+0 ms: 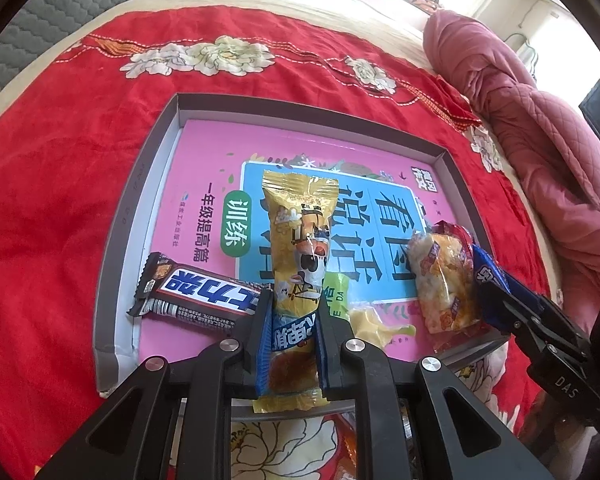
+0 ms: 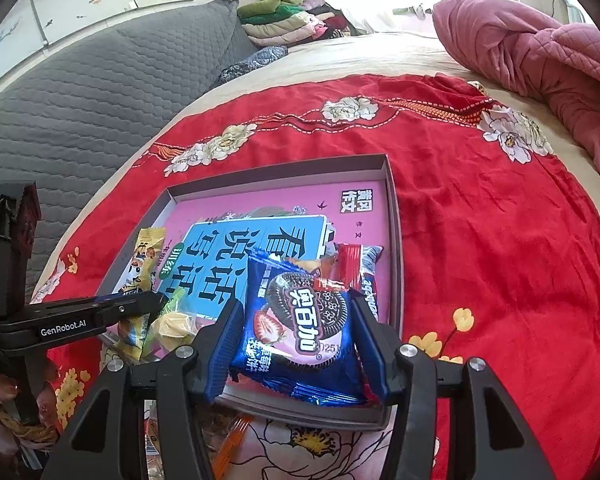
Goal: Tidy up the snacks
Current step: 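Lower the blue cookie pack into the tray with the right gripper while the left lowers the yellow stick pack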
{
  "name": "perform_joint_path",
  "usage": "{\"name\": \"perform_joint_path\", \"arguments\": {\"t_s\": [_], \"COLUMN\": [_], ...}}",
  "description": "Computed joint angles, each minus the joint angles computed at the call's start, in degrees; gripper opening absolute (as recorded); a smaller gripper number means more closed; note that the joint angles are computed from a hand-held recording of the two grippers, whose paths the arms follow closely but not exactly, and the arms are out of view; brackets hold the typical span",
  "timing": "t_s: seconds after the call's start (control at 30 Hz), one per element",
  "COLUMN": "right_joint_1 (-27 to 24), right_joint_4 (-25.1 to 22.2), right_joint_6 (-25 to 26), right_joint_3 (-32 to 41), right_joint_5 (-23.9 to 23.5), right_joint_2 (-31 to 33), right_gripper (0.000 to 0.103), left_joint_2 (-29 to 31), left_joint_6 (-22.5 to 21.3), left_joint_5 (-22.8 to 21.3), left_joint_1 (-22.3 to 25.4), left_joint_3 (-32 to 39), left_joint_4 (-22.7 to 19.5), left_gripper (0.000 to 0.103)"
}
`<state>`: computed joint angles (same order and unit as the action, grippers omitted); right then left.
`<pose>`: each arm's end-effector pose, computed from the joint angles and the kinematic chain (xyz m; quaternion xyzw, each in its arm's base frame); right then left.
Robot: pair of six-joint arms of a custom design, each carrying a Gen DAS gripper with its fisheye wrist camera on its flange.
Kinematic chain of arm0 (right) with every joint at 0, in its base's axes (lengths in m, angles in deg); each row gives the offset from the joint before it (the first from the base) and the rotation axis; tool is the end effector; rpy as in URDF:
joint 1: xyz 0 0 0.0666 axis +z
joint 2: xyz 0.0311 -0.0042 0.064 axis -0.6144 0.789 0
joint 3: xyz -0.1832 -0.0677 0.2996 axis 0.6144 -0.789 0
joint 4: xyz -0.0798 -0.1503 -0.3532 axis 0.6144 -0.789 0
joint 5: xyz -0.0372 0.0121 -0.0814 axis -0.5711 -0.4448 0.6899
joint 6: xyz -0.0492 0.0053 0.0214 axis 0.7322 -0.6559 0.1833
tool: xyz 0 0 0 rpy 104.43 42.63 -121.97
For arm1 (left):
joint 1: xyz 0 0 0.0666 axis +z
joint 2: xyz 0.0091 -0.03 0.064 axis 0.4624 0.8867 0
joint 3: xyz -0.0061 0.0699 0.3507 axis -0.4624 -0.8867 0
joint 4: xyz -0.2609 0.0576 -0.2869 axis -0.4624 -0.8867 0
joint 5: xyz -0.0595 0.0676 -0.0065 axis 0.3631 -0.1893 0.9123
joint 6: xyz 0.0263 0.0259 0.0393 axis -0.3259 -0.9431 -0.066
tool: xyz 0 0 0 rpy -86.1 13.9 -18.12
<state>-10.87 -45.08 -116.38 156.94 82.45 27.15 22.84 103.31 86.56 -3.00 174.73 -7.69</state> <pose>0.3902 0.1936 0.5063 0.0318 0.9343 0.1110 0.3372 0.4636 -0.2782 0.5052 0.0743 0.9618 -0.1609 0.2085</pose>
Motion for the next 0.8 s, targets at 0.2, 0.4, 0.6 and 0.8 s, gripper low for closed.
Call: {"name": "perform_joint_path", "arguments": {"t_s": [0.2,0.4,0.6,0.8], "right_joint_1": [-0.46,-0.72,-0.96,-1.39], "right_joint_4": [-0.09,-0.23,0.06,0.9], "right_joint_6": [-1.09,-1.78,-2.41,-3.08], "right_joint_3": [-0.23,-0.37,-0.58,-1.04], "right_joint_5": [-1.08,-1.8,-1.83,-2.57], "right_joint_2": [-0.11,-0.14,-0.45,-0.93], "right_gripper": [0.055,0.055,0.055,0.055], "left_joint_2": [0.12,0.22,0.05,-0.17], "left_joint_6": [0.11,0.22,0.32,0.62], "left_joint_5": [0.42,0.8,1.08,1.12], "left_joint_1": [0.1,0.2,0.22,0.23], "left_joint_3": [0.32,0.56,0.48,0.32], "left_joint_4": [-0.33,-0.71,-0.8,-0.9], "left_gripper": [0.02,0.021,0.022,0.023]}}
